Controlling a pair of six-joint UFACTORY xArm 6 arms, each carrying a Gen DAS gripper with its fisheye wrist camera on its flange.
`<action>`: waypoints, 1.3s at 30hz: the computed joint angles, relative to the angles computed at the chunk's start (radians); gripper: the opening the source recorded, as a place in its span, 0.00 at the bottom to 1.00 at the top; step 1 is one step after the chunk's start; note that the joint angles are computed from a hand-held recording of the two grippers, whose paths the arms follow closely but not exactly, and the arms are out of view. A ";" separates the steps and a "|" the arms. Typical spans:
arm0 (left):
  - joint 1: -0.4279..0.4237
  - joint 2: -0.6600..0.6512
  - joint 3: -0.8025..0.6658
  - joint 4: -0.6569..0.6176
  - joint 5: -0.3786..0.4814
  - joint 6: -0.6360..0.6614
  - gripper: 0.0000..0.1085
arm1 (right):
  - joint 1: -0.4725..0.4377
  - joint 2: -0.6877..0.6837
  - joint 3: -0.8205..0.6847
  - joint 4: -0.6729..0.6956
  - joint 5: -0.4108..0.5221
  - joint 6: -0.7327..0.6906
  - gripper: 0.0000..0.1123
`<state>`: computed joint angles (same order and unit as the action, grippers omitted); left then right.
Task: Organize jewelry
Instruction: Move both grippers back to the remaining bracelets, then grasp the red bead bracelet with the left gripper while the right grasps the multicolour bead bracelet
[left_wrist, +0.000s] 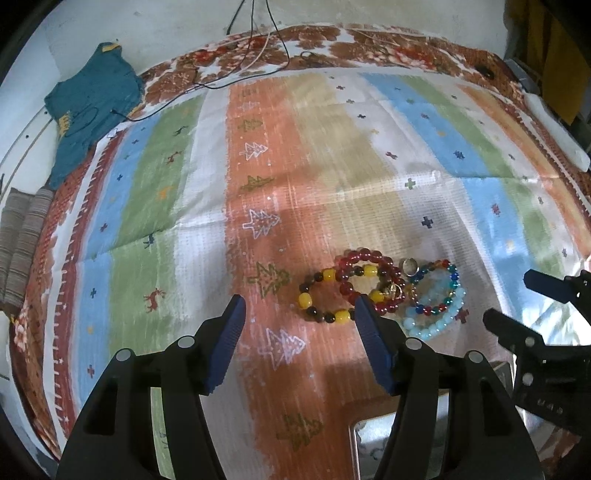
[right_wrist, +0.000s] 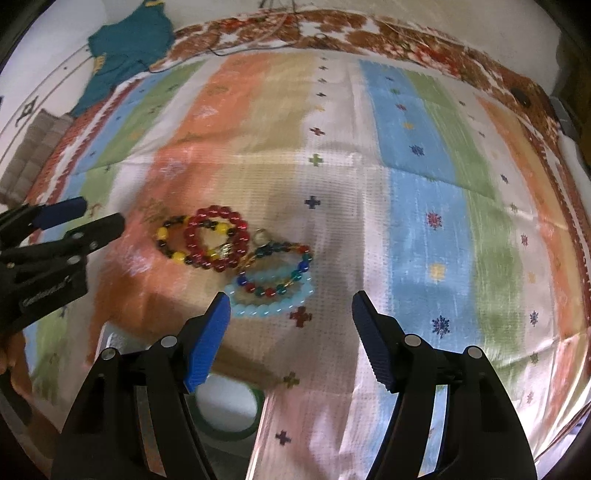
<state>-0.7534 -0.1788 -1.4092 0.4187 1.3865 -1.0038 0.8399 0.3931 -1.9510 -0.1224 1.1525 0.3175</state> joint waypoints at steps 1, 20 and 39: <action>0.004 0.002 0.000 -0.003 -0.001 0.003 0.57 | -0.004 0.016 -0.019 0.002 0.011 0.000 0.61; 0.063 0.082 -0.031 -0.040 -0.022 0.089 0.57 | -0.026 0.184 -0.239 -0.016 0.126 -0.018 0.61; 0.117 0.165 -0.042 -0.117 -0.088 0.206 0.57 | -0.036 0.436 -0.607 -0.017 0.324 -0.041 0.59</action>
<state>-0.6365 -0.0134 -1.4514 0.3013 1.2985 -0.7979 0.8038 0.8292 -2.5576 -0.1394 1.4766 0.2764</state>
